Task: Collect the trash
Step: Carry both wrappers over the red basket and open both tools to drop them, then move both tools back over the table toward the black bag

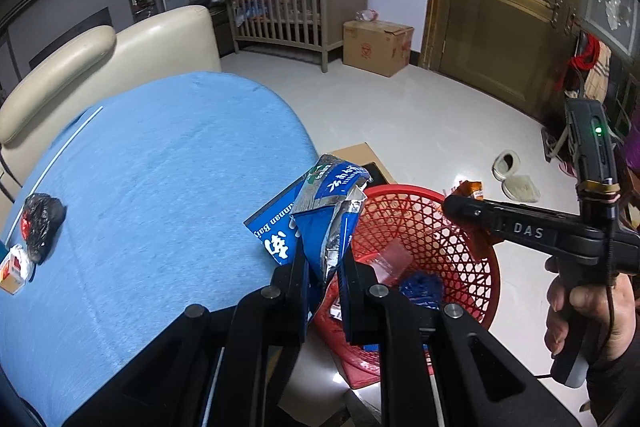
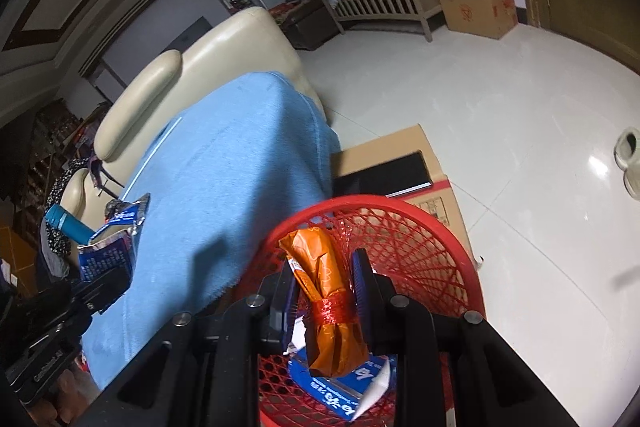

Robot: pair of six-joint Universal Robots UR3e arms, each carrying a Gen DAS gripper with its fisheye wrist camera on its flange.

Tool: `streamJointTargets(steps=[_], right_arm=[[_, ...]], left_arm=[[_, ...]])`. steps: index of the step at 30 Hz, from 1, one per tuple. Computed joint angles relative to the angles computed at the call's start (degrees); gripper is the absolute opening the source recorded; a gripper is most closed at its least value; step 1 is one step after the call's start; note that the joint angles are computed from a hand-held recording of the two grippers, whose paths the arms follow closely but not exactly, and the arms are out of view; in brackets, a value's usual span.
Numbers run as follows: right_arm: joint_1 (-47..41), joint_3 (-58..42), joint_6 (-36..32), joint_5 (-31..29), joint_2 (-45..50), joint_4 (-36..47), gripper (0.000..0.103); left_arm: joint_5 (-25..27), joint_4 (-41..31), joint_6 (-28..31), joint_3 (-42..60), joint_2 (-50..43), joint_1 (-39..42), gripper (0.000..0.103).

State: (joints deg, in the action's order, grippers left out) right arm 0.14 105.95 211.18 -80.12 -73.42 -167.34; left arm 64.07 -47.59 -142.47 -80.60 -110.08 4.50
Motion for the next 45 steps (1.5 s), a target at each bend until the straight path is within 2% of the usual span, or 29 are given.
streamJointTargets(steps=[6, 8, 9, 10, 27, 31, 32, 34, 35, 36, 37, 45], right_arm=[[-1.4, 1.9, 1.5, -0.3, 0.0, 1.6, 0.03], [-2.4, 3.4, 2.6, 0.4, -0.5, 0.8, 0.047], [-2.7, 4.3, 3.1, 0.4, -1.0, 0.2, 0.072], [-2.7, 4.9, 3.2, -0.1, -1.4, -0.4, 0.074], [-3.7, 6.5, 5.1, -2.4, -5.5, -2.5, 0.074], [-4.0, 7.1, 5.7, -3.0, -6.4, -2.9, 0.074], [-4.2, 7.3, 5.8, -3.0, -6.5, -3.1, 0.074], [-4.4, 7.6, 6.1, -3.2, -6.9, -3.2, 0.074], [-4.4, 7.6, 6.2, -3.3, -7.1, -3.1, 0.074], [-4.4, 7.6, 6.2, -3.4, -7.3, -2.9, 0.074], [-4.4, 7.7, 6.2, -3.4, -7.5, -2.8, 0.074], [-4.0, 7.1, 6.1, -3.7, -8.0, -1.2, 0.074]], left_arm=[[1.2, -0.1, 0.0, 0.8, -0.9, -2.1, 0.013], [1.5, -0.3, 0.2, 1.0, -1.1, -2.7, 0.013], [1.7, -0.4, 0.1, 1.3, -1.3, -2.9, 0.013], [1.8, -0.6, 0.2, 1.4, -1.3, -3.0, 0.013], [3.1, -3.2, 0.9, 4.6, -4.3, -6.9, 0.013], [4.7, -4.8, 0.4, 7.1, -6.2, -8.0, 0.014], [4.6, -5.3, 0.3, 7.6, -6.7, -8.1, 0.017], [5.6, -6.2, 0.1, 9.1, -7.9, -8.6, 0.042], [6.5, -5.9, 0.1, 9.3, -8.3, -9.0, 0.061], [6.9, -4.5, 0.1, 8.1, -7.8, -9.0, 0.069], [7.1, -2.8, 0.1, 6.9, -7.3, -9.0, 0.069], [7.1, -3.3, 0.2, 7.6, -7.5, -8.4, 0.069]])
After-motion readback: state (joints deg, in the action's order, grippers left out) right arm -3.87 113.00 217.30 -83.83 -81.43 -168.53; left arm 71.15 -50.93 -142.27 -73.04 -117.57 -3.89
